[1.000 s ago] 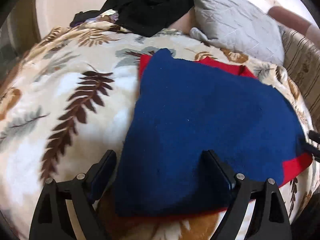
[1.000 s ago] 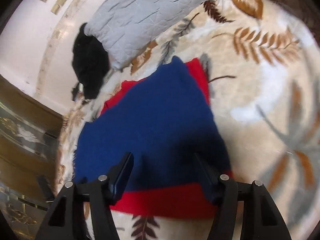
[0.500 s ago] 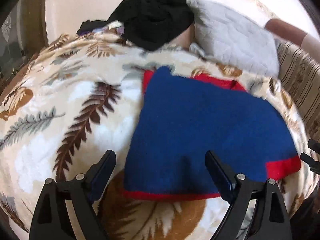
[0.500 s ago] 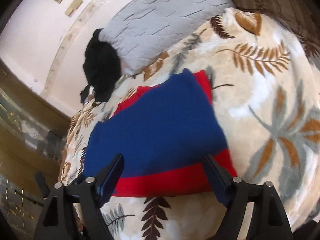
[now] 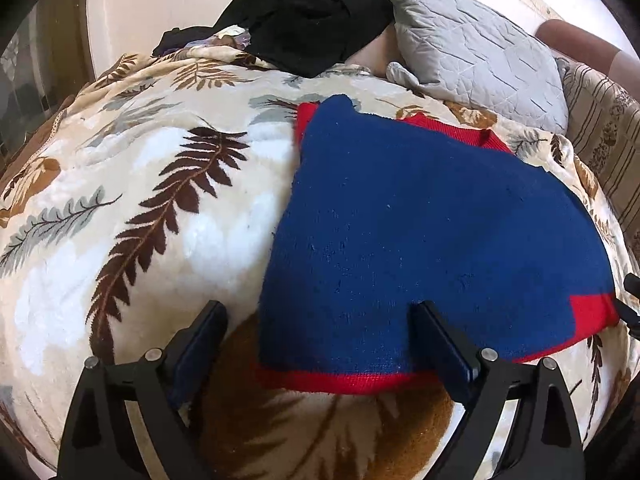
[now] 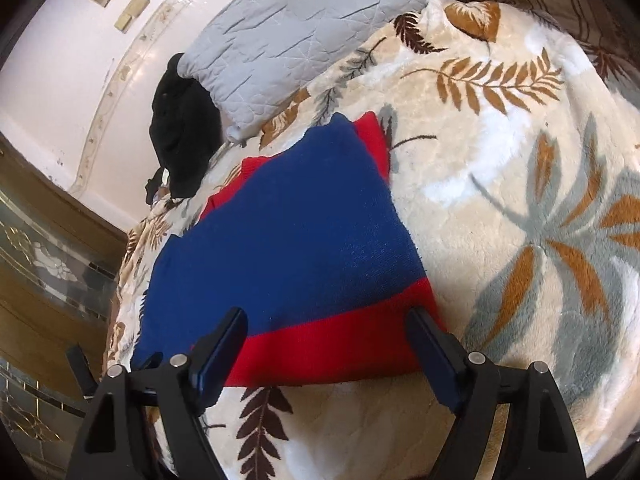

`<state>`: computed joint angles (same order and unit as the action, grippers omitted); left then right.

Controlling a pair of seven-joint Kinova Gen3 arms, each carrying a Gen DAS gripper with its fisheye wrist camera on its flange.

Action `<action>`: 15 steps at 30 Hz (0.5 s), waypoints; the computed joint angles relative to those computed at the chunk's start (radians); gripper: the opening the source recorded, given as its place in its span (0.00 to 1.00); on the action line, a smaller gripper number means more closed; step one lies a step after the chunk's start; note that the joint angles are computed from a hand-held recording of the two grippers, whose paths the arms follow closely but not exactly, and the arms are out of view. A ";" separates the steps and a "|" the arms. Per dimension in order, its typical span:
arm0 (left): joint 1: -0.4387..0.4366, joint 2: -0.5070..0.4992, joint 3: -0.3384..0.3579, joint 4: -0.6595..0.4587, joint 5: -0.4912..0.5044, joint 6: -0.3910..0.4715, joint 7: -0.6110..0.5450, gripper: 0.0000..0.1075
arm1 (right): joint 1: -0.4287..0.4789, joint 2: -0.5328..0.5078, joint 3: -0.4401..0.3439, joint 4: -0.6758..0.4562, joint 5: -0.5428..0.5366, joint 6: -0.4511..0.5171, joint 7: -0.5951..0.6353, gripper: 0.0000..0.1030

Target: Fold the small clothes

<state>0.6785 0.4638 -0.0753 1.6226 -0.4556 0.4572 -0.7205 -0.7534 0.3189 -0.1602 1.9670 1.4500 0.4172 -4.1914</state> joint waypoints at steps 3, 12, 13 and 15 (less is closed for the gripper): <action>0.030 -0.025 -0.020 0.040 -0.026 -0.017 0.039 0.89 | 0.003 -0.001 -0.009 0.023 0.081 0.004 -0.098 0.82; 0.013 -0.022 -0.007 0.040 -0.031 -0.028 0.035 0.89 | 0.082 -0.021 -0.090 0.056 0.165 -0.004 -0.199 0.82; 0.014 -0.022 -0.009 0.041 -0.032 -0.030 0.035 0.89 | 0.084 -0.025 -0.095 0.058 0.142 0.001 -0.182 0.82; 0.015 -0.022 -0.011 0.041 -0.033 -0.030 0.035 0.89 | 0.074 -0.042 -0.097 0.070 0.099 0.010 -0.165 0.82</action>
<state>0.6934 0.4419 -0.0859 1.6637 -0.4884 0.4269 -0.6859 -0.6795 0.2772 -0.2568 2.0365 1.5491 0.4275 -4.3566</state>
